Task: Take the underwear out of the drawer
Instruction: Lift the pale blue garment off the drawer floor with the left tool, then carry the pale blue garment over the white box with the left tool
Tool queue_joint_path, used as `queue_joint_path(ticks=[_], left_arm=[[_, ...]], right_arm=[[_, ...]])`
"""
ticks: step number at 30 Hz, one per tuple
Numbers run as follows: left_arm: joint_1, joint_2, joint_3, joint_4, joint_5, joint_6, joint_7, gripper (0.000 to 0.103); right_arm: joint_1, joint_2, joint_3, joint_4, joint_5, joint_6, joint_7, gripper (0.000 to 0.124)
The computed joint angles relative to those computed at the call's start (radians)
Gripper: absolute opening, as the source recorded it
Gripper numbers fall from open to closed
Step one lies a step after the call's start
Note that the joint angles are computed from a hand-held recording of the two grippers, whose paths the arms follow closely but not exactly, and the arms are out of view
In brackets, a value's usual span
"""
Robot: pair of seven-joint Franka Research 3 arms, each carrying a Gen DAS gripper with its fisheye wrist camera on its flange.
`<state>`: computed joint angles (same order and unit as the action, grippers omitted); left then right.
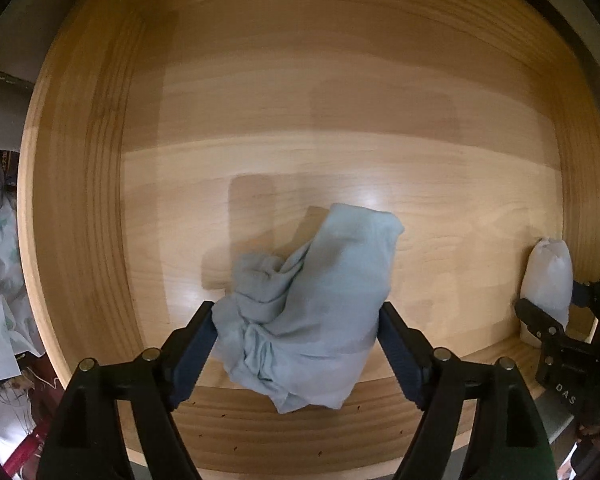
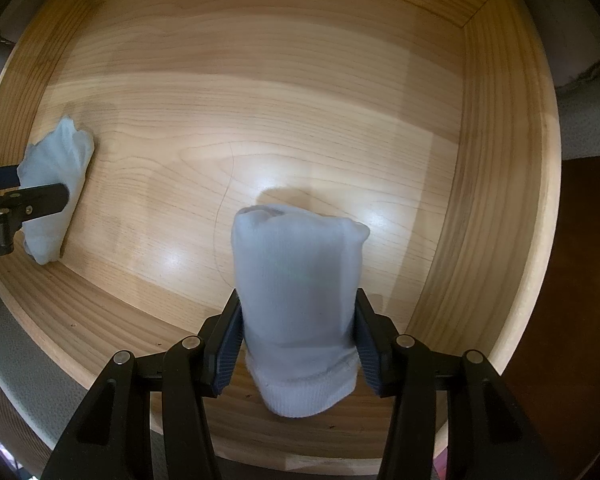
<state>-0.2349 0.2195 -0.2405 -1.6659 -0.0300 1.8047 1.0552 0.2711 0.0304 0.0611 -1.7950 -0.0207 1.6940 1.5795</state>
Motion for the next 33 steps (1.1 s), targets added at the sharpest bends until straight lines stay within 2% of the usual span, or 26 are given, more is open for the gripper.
queue_joint_path(ticks=[7, 10, 14, 23, 33], left_arm=[[-0.006, 0.049, -0.001, 0.052, 0.005, -0.046, -0.023, 0.082], [-0.005, 0.068, -0.001, 0.072, -0.002, -0.067, -0.039, 0.082], [-0.005, 0.071, -0.001, 0.074, 0.004, -0.057, -0.045, 0.079], [-0.005, -0.002, -0.002, -0.028, 0.008, 0.034, -0.07, 0.06], [-0.012, -0.111, -0.001, -0.156, 0.02, 0.122, -0.098, 0.055]], right_arm=[[0.002, 0.01, 0.0, 0.013, -0.006, -0.012, -0.002, 0.047], [0.011, 0.033, 0.004, 0.04, -0.036, -0.05, -0.005, 0.047], [0.017, 0.039, 0.001, 0.049, -0.048, -0.058, -0.002, 0.047], [0.015, 0.024, -0.002, 0.038, -0.048, -0.052, 0.011, 0.043], [0.02, 0.013, 0.007, 0.038, -0.067, -0.062, 0.028, 0.042]])
